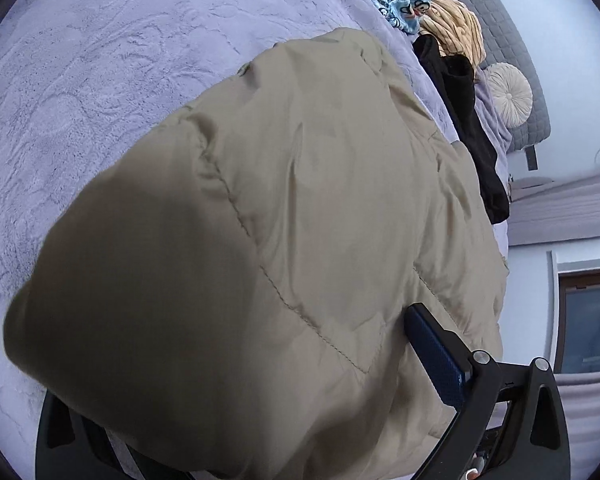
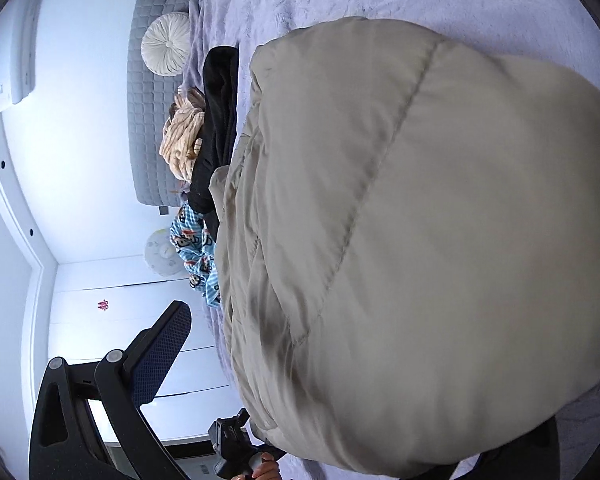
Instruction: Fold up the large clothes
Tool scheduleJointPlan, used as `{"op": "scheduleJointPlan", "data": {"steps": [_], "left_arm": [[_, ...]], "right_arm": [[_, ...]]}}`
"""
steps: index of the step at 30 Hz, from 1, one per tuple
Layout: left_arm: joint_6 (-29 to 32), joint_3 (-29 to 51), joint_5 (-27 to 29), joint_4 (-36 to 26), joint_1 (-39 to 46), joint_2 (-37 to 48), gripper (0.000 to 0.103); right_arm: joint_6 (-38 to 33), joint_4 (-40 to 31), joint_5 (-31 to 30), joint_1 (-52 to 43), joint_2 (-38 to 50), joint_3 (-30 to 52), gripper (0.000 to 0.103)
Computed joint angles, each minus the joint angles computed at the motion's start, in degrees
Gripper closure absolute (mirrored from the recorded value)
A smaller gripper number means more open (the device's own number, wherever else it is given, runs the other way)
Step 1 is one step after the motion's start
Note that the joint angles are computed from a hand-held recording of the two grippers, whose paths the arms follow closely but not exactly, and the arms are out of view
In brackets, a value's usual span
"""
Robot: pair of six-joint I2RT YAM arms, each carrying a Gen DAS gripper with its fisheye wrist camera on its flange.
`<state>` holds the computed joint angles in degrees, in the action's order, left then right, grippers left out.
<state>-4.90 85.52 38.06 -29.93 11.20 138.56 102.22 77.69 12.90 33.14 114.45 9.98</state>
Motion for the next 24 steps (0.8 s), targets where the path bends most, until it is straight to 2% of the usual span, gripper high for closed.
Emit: {"op": "scheduleJointPlan", "data": {"steps": [2, 3, 4, 5, 7, 8, 9, 10, 11, 12, 15, 18, 24], "left_arm": [[0.06, -1.22, -1.14, 0.98, -0.35, -0.94, 0.002], [0.09, -1.4, -1.61, 1.37, -0.49, -1.2, 0.008], [0.39, -1.38, -2.03, 1.64, -0.71, -1.37, 0.019], [1.08, -1.06, -1.72, 1.47, -0.8, -1.34, 0.025], [2.95, -0.25, -0.16, 0.18, -0.48, -1.44, 0.053], [3.97, -0.42, -0.32, 0.03, -0.53, -2.15, 0.057], [4.96, -0.53, -0.37, 0.2, -0.9, -2.84, 0.068], [6.63, -0.99, -0.64, 0.22, -1.05, -3.85, 0.073], [8.17, -1.35, -0.39, -0.02, -0.96, -4.77, 0.076], [9.96, -1.68, 0.27, -0.57, -0.7, -5.63, 0.08], [16.71, -1.99, 2.23, -4.54, 0.53, -8.51, 0.085], [24.06, -2.19, 3.85, -9.71, 2.26, -11.48, 0.085], [38.34, -0.39, 5.07, -23.85, 6.87, -14.18, 0.085]], "right_arm": [[-0.51, -0.07, -1.02, -0.36, 0.96, 0.54, 0.0], [-1.03, -2.62, -2.19, -0.87, 0.11, 1.15, 0.0], [-1.53, -5.16, -2.92, -1.13, -0.92, 1.65, 0.0], [-2.27, -9.51, -4.07, -1.66, -2.7, 2.67, 0.0], [-4.92, -21.44, -7.72, -3.06, -7.26, 5.71, 0.0], [-5.15, -23.92, -8.02, -3.01, -8.46, 5.89, 0.0], [-4.88, -26.65, -8.14, -3.15, -9.36, 6.86, 0.0], [-4.53, -27.48, -8.3, -3.74, -9.56, 7.21, 0.001], [-3.39, -28.26, -7.85, -3.63, -9.72, 7.43, 0.008], [-2.31, -29.98, -7.88, -3.42, -10.17, 7.5, 0.034], [-0.54, -26.63, -8.02, -2.93, -9.21, 6.03, 0.065], [-2.25, -31.54, -5.95, -0.9, -14.34, 5.65, 0.075], [1.29, -45.17, 3.08, 9.18, -26.08, 6.13, 0.077]]}}
